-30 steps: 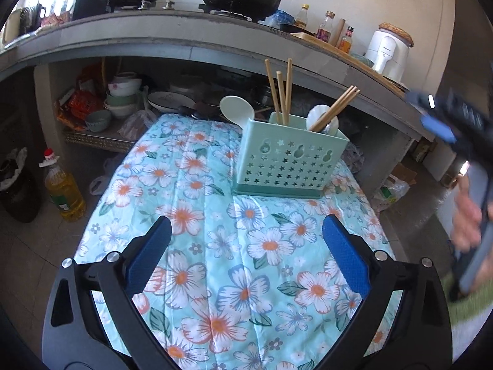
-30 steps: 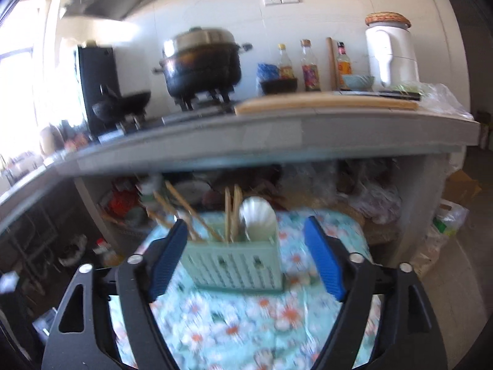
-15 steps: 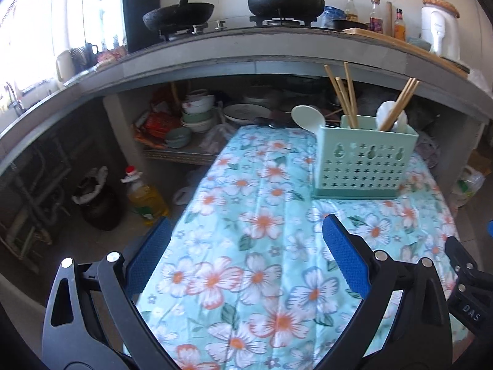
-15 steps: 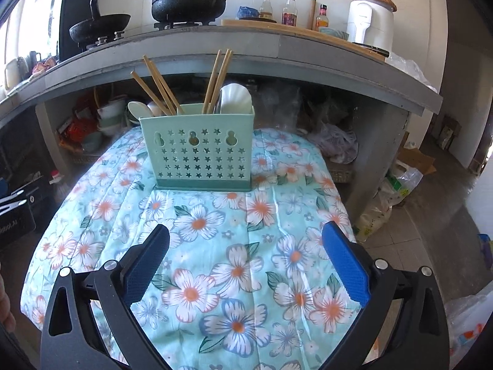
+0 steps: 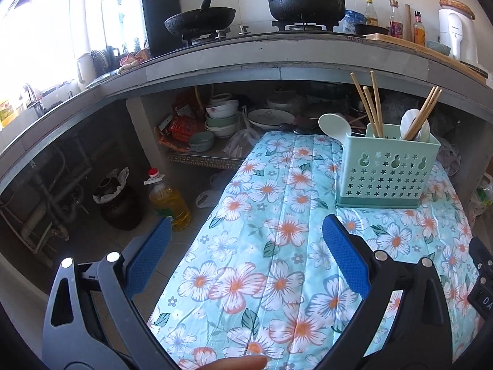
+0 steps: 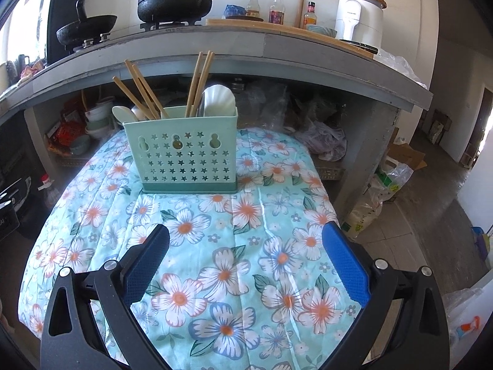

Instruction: Organize utensils

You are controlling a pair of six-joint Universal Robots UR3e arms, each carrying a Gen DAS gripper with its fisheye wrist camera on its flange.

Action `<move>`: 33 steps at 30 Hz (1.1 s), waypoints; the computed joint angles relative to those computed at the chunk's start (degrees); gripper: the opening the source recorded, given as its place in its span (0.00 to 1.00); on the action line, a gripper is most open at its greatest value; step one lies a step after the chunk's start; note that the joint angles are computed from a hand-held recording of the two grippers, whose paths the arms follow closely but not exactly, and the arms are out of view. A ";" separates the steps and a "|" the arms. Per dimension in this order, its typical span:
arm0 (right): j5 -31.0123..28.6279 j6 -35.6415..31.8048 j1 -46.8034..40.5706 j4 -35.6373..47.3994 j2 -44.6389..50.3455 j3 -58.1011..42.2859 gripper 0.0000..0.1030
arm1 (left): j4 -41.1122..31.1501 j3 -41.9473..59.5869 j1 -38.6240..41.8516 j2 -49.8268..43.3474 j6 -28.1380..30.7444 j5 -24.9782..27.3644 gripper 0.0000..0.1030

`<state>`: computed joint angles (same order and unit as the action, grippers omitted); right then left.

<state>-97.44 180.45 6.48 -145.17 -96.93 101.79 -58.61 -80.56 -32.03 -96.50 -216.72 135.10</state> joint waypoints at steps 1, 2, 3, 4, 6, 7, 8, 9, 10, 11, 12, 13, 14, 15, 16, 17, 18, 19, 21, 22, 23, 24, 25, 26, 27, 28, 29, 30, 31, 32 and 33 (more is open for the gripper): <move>-0.17 0.05 0.01 -0.06 0.19 -0.13 0.94 | -0.05 0.08 -0.03 -0.12 0.10 0.08 0.92; -0.18 0.09 -0.03 -0.03 0.36 -0.30 0.94 | -0.29 0.35 -0.09 -0.31 0.15 0.14 0.92; -0.16 0.17 -0.08 0.03 0.54 -0.50 0.94 | -0.44 0.50 -0.06 -0.39 0.32 0.07 0.92; -0.12 0.22 -0.13 0.07 0.63 -0.62 0.94 | -0.49 0.63 0.01 -0.48 0.46 0.03 0.92; -0.20 0.29 -0.14 0.07 0.88 -0.83 0.94 | -0.61 0.81 -0.05 -0.62 0.33 0.24 0.92; -0.29 0.34 -0.11 0.11 1.01 -0.97 0.94 | -0.56 0.84 -0.05 -0.66 0.40 0.21 0.92; -0.27 0.37 -0.13 0.10 1.06 -1.04 0.94 | -0.56 0.88 0.01 -0.66 0.52 0.06 0.92; -0.23 0.40 -0.15 0.07 1.05 -1.03 0.94 | -0.65 0.86 0.02 -0.61 0.45 0.02 0.92; -0.23 0.40 -0.15 0.07 1.05 -1.03 0.94 | -0.74 0.90 -0.05 -0.61 0.23 0.14 0.92; -0.23 0.43 -0.16 0.12 1.03 -1.03 0.94 | -0.77 0.96 -0.03 -0.65 0.24 0.04 0.92; -0.23 0.43 -0.16 0.12 1.03 -1.03 0.94 | -0.87 1.02 0.00 -0.64 0.26 -0.05 0.92; -0.27 0.42 -0.15 0.05 0.99 -0.98 0.94 | -0.85 1.10 0.05 -0.76 0.31 -0.15 0.92; -0.20 0.38 -0.19 0.02 0.99 -0.97 0.94 | -0.88 1.16 0.02 -0.84 0.28 -0.14 0.92; -0.12 0.35 -0.23 0.09 0.98 -0.99 0.94 | -0.85 1.19 0.00 -0.88 0.34 -0.08 0.92; -0.16 0.38 -0.22 0.03 0.96 -0.96 0.94 | -0.93 1.22 0.02 -0.86 0.34 -0.10 0.92; -0.22 0.40 -0.22 -0.09 0.97 -0.93 0.94 | -0.92 1.26 0.05 -0.89 0.39 -0.10 0.92; -0.30 0.45 -0.17 -0.05 1.00 -0.99 0.94 | -0.85 1.19 0.04 -0.82 0.33 -0.17 0.92; -0.23 0.46 -0.18 -0.03 1.00 -1.04 0.94 | -0.79 1.15 0.08 -0.79 0.33 -0.27 0.92; -0.39 0.55 -0.10 0.09 0.95 -1.09 0.94 | -0.84 1.20 0.06 -0.86 0.29 -0.29 0.92; -0.40 0.58 -0.09 0.12 0.94 -1.11 0.94 | -0.84 1.20 0.06 -0.86 0.29 -0.29 0.92; -0.23 0.47 -0.17 0.11 0.90 -1.08 0.94 | -1.01 1.27 0.08 -0.85 0.24 -0.37 0.92; -0.23 0.47 -0.17 0.11 0.90 -1.08 0.94 | -1.10 1.31 0.06 -0.84 0.19 -0.38 0.92; -0.33 0.51 -0.14 0.13 0.91 -1.11 0.94 | -1.11 1.24 0.06 -0.82 0.11 -0.44 0.92; -0.24 0.51 -0.16 0.14 0.88 -1.11 0.94 | -0.91 0.99 0.09 -0.76 0.16 -0.49 0.92; -0.12 0.44 -0.22 0.13 0.89 -1.11 0.94 | -0.98 0.99 0.06 -0.78 0.10 -0.49 0.92; -0.24 0.43 -0.19 0.25 0.75 -1.10 0.94 | -0.99 1.05 0.08 -0.77 0.15 -0.46 0.92; -0.37 0.44 -0.14 0.27 0.79 -1.15 0.94 | -0.88 1.03 0.09 -0.77 0.20 -0.47 0.92; -0.26 0.43 -0.19 0.35 0.75 -1.16 0.94 | -0.92 1.06 0.08 -0.80 0.18 -0.43 0.92; -0.14 0.43 -0.24 0.39 0.72 -1.15 0.94 | -0.92 1.06 0.08 -0.80 0.18 -0.43 0.92; -0.19 0.45 -0.21 0.31 0.72 -1.12 0.94 | -0.97 1.04 0.07 -0.82 0.14 -0.44 0.92; -0.19 0.45 -0.21 0.31 0.72 -1.12 0.94 | -1.00 1.05 0.06 -0.80 0.15 -0.52 0.92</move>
<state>-97.63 180.91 6.28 -144.86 -96.21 100.67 -59.61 -79.51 -31.97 -97.30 -216.57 134.58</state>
